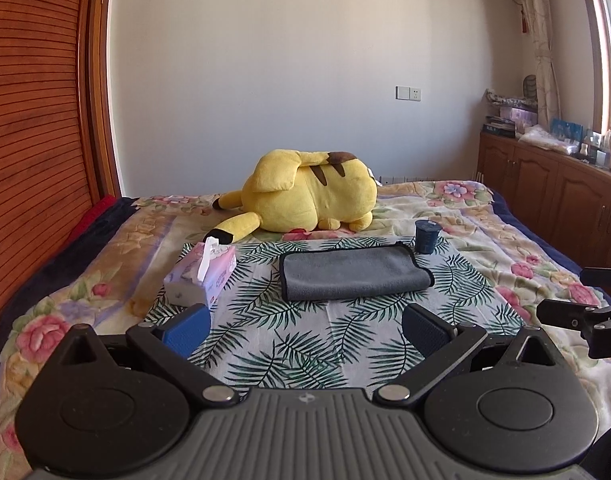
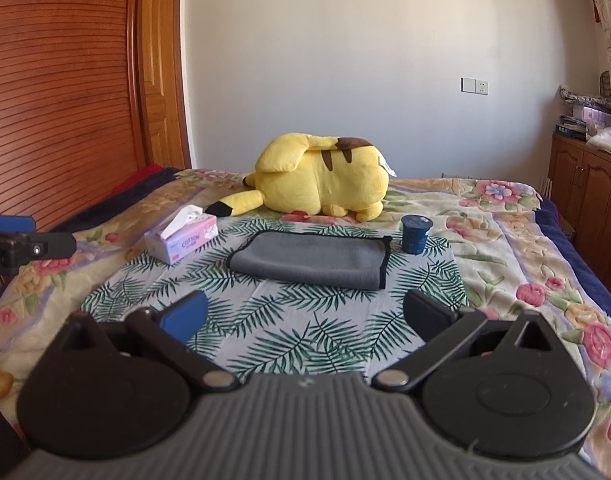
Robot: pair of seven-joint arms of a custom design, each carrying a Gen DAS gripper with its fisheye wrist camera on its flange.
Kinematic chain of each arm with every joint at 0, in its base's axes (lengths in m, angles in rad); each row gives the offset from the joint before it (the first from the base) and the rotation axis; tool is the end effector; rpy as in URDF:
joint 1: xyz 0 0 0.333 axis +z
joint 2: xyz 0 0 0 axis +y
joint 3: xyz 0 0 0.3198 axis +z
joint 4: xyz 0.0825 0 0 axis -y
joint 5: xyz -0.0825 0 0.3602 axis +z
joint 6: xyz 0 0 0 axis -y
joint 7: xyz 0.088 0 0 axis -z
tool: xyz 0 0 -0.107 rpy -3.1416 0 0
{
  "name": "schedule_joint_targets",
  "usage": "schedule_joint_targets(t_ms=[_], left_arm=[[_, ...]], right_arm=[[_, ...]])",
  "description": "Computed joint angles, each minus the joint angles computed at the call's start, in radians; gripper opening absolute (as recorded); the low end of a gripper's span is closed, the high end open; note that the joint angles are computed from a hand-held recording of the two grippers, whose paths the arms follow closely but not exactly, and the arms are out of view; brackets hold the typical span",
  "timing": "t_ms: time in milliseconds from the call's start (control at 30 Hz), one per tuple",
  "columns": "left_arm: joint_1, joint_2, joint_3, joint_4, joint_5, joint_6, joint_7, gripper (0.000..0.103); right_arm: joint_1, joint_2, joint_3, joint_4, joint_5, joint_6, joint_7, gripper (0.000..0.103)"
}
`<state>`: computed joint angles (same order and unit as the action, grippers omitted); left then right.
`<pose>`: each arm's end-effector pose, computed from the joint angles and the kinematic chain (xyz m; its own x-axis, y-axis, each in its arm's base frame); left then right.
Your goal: Fold towel
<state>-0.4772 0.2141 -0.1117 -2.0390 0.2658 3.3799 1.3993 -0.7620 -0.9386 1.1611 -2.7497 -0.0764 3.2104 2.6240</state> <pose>0.4957 -0.3596 0.4968 -0.6286 -0.7772 -0.0279 -0.3212 0.2921 -0.9008 0.3610 0.1951 0.4407 -0.3135 -0.9486 -0.0433 -0.3585 0.1605 -0.9196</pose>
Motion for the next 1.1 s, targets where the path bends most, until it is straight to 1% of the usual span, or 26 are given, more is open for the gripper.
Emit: schedule_joint_targets(t_ms=[33, 67, 100, 133, 167, 233, 267, 400, 433, 533, 633, 733, 833, 967, 1100], left_arm=[[0.033, 0.001, -0.031, -0.005, 0.014, 0.0, -0.011, 0.086], [0.092, 0.005, -0.086, -0.006, 0.042, -0.004, -0.031, 0.086], [0.134, 0.009, -0.126, -0.008, 0.064, -0.008, -0.049, 0.086], [0.156, 0.012, -0.144, -0.012, 0.079, -0.009, -0.062, 0.086], [0.143, 0.013, -0.128, -0.017, 0.078, -0.006, -0.067, 0.086], [0.054, 0.012, -0.035, -0.031, 0.042, 0.005, -0.051, 0.086], [0.018, 0.013, 0.001, -0.037, 0.021, 0.01, -0.041, 0.086], [-0.059, 0.021, 0.078, -0.059, -0.048, 0.038, 0.013, 0.086], [-0.066, 0.025, 0.084, -0.063, -0.067, 0.042, 0.027, 0.086], [-0.039, 0.036, 0.055, -0.064, -0.083, 0.041, 0.036, 0.086], [-0.094, 0.042, 0.104, -0.072, -0.136, 0.05, 0.086, 0.086], [-0.131, 0.045, 0.133, -0.081, -0.185, 0.07, 0.147, 0.086], [-0.114, 0.054, 0.11, -0.086, -0.213, 0.093, 0.176, 0.086], [-0.137, 0.069, 0.114, -0.09, -0.29, 0.123, 0.234, 0.086], [-0.137, 0.077, 0.099, -0.092, -0.331, 0.148, 0.282, 0.086]], right_arm=[[0.003, 0.0, 0.003, -0.003, 0.003, 0.001, 0.005, 0.103], [0.005, -0.001, 0.008, -0.005, 0.006, 0.0, 0.011, 0.103], [0.003, 0.0, 0.014, -0.007, 0.007, 0.002, 0.018, 0.103], [0.003, 0.0, 0.019, -0.008, 0.008, 0.001, 0.022, 0.103], [0.003, 0.0, 0.025, -0.01, 0.009, 0.0, 0.029, 0.103], [0.003, 0.002, 0.035, -0.012, 0.008, -0.002, 0.039, 0.103], [0.001, 0.003, 0.041, -0.013, 0.006, -0.005, 0.042, 0.103], [-0.005, -0.008, 0.062, -0.018, -0.005, -0.014, 0.06, 0.103], [-0.007, -0.006, 0.064, -0.02, -0.005, -0.012, 0.067, 0.103], [-0.01, -0.005, 0.072, -0.026, -0.006, -0.011, 0.085, 0.103], [-0.011, -0.02, 0.08, -0.031, -0.008, -0.017, 0.105, 0.103], [-0.014, -0.029, 0.084, -0.035, -0.011, -0.015, 0.124, 0.103], [-0.023, -0.038, 0.093, -0.038, -0.012, -0.013, 0.142, 0.103], [-0.03, -0.053, 0.101, -0.045, -0.011, -0.005, 0.168, 0.103], [-0.029, -0.067, 0.103, -0.052, -0.011, -0.003, 0.185, 0.103]])
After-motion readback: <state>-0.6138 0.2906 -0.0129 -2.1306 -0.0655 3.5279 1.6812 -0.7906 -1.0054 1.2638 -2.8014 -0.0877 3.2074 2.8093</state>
